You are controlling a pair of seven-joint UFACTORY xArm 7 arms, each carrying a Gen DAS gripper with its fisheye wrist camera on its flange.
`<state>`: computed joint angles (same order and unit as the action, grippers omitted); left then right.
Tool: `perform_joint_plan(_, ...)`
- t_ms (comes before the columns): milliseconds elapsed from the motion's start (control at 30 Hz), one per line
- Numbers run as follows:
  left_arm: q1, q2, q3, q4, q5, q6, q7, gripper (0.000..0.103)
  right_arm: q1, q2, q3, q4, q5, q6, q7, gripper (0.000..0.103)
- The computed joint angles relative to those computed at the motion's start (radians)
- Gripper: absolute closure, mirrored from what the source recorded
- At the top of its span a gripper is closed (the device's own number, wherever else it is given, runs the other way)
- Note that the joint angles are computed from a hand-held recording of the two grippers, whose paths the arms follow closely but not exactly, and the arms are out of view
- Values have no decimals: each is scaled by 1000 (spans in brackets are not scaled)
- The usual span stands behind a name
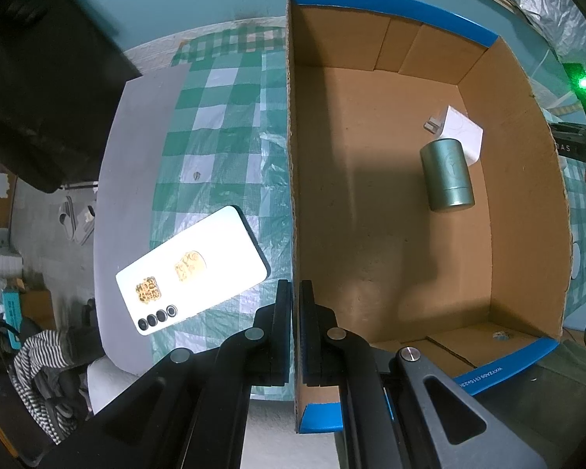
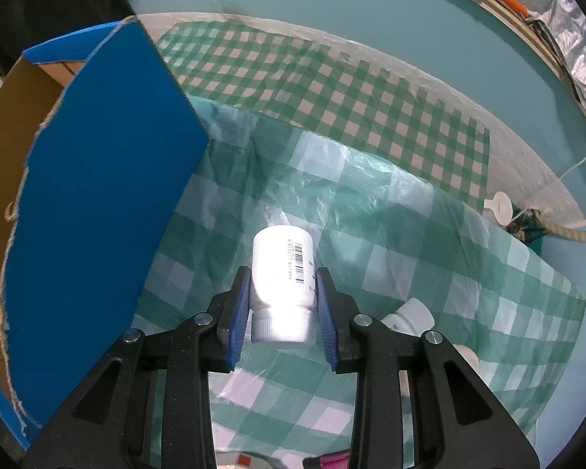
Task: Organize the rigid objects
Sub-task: 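Carry the white pill bottle into the box and open the right tool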
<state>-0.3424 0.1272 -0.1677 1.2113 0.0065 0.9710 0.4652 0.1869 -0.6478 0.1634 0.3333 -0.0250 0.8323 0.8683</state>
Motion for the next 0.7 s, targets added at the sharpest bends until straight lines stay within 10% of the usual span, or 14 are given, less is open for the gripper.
perform_joint_plan(700, -3, 1, -1, -1, 4, -3, 6, 99, 45, -105, 53, 77, -12, 115, 80, 72)
